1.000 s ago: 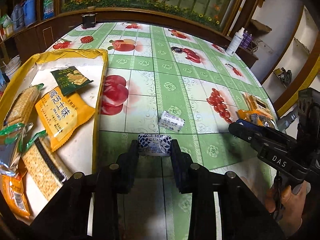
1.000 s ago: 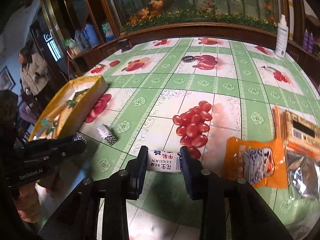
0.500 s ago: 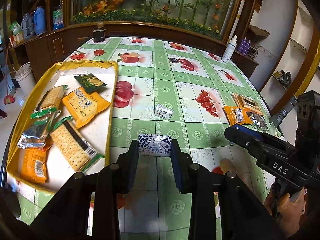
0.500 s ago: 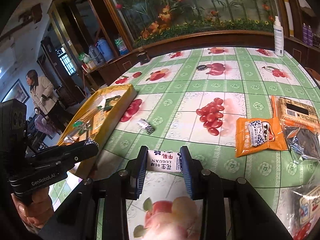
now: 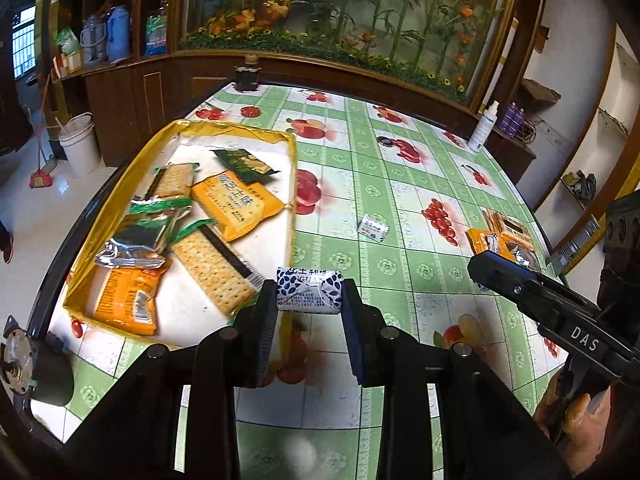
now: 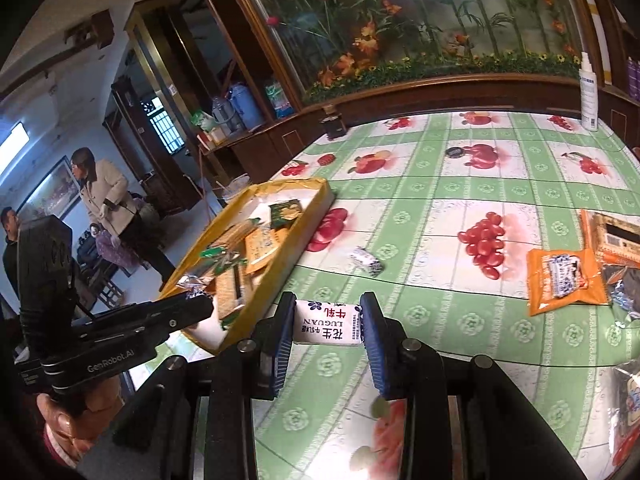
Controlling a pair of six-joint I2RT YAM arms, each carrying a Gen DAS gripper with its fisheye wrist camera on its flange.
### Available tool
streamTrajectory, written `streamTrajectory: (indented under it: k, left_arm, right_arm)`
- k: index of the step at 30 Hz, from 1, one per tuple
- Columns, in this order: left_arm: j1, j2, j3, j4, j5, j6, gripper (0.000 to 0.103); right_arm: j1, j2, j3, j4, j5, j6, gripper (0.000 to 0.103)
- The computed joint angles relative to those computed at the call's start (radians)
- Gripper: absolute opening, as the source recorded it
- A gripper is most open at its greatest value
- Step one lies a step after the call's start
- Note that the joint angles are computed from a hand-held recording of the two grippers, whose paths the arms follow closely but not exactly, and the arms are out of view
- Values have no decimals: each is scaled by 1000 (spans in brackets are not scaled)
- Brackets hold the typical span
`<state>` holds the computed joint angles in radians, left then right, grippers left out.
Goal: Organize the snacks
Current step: 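Carry both white candy packs over the tray and lower them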
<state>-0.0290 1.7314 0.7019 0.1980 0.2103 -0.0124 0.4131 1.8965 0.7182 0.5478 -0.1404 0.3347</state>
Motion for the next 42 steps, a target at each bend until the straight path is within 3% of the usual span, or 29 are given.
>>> streamTrajectory:
  k: [8,42]
  left_arm:
    - [65,-27,-23,6,35,4,29]
    - [169,26,1,-6,62,24,29]
  right_arm:
    - [20,14,10,13,-48,39,33]
    - [93,81,105,-50,-25,38,34]
